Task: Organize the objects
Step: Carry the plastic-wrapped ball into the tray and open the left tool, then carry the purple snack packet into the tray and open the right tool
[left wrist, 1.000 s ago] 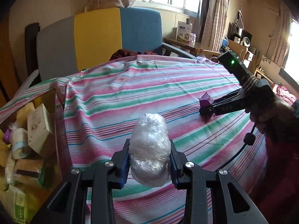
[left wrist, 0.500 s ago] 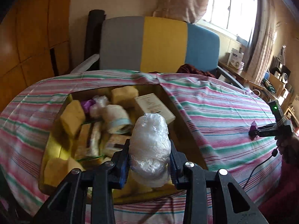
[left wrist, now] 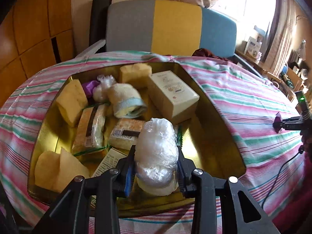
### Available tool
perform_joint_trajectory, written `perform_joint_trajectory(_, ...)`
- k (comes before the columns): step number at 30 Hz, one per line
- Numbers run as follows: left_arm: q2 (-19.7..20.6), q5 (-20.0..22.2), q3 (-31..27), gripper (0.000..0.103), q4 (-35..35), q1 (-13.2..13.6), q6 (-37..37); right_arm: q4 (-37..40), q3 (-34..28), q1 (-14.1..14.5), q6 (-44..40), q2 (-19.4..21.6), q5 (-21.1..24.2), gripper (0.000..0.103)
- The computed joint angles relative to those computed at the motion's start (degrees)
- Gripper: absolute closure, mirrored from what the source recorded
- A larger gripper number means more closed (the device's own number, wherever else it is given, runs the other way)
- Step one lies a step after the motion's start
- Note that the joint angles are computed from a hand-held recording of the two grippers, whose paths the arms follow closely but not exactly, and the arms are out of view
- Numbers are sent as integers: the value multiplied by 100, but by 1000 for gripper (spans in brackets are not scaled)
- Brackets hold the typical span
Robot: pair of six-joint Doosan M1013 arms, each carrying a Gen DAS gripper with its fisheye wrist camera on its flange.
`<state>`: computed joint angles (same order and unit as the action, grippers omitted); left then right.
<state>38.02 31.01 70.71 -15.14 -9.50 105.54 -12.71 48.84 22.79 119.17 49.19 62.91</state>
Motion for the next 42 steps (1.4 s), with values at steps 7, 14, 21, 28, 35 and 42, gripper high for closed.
perform_joint_trajectory(7, 59, 83, 13, 65, 227, -23, -190, -12, 13, -5, -41, -11, 3, 70)
perform_joint_trajectory(14, -11, -132, 123, 49, 582, -63, -450, -7, 11, -11, -28, -9, 0, 70)
perform_joint_trajectory(21, -186, -570, 340, 44, 655, -96, -276, -119, -205, 23, 64, 99, 271, 70)
perform_joint_trajectory(28, -301, -757, 438, 43, 412, -61, -57, -233, -913, 125, 290, 423, 1131, 70)
perform_joint_trajectory(35, -375, -878, 531, 42, 33, -6, 208, -29, -1418, 371, 173, 594, 1050, 70)
perform_joint_trajectory(42, -433, -962, 615, 40, -193, 69, 276, 326, -2531, 717, -390, 1016, 665, 70)
